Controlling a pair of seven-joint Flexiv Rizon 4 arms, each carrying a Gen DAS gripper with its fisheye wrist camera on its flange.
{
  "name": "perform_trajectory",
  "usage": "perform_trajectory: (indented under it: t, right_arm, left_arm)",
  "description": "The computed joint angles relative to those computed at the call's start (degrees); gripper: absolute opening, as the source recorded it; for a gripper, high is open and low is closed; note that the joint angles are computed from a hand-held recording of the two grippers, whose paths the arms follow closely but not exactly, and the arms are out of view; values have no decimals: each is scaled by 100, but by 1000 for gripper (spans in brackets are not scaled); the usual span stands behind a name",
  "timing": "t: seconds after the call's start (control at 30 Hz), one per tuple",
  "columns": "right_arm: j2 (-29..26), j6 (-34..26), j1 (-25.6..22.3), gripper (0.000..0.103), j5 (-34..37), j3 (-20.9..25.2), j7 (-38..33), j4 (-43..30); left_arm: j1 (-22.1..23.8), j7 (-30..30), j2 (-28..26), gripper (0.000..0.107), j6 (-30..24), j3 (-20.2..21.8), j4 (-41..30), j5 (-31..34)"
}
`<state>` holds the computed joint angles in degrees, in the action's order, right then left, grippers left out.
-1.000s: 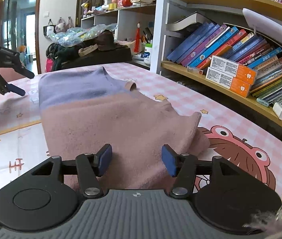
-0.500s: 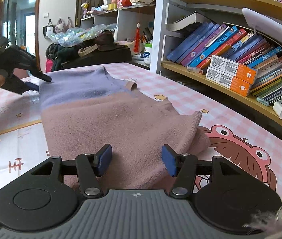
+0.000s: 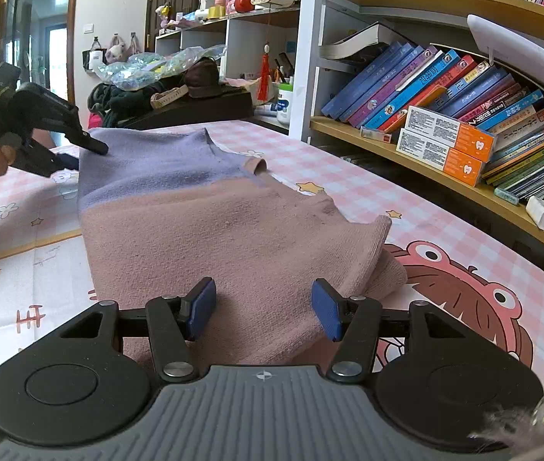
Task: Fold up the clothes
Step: 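Grasp the lavender side of the folded sweater with the left tool and lift it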
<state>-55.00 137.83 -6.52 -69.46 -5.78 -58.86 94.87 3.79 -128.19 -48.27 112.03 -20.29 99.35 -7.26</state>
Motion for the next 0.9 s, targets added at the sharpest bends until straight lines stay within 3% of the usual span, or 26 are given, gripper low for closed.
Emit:
perform_trajectory:
  t: [0.2, 0.4, 0.5, 0.6, 0.73, 0.9]
  right_arm:
    - [-4, -5, 7, 54, -18, -9, 24, -16]
    - [16, -10, 32, 55, 49, -7, -57, 44]
    - [27, -23, 26, 55, 81, 17, -107, 78]
    - [29, -36, 15, 55, 81, 35, -116, 82]
    - [32, -48, 6, 55, 76, 51, -121, 89]
    - [19, -33, -20, 56, -23, 42, -24, 33]
  left_arm:
    - [19, -167, -293, 48, 301, -46, -245, 52]
    - [-293, -225, -367, 44, 441, 288, -412, -113]
    - [-401, 80, -294, 16, 502, 412, -462, 139]
    - [-491, 646, -237, 17, 743, 520, -576, 657]
    - [-50, 642, -289, 17, 482, 29, -541, 815]
    - [217, 458, -467, 23, 323, -248, -500, 680]
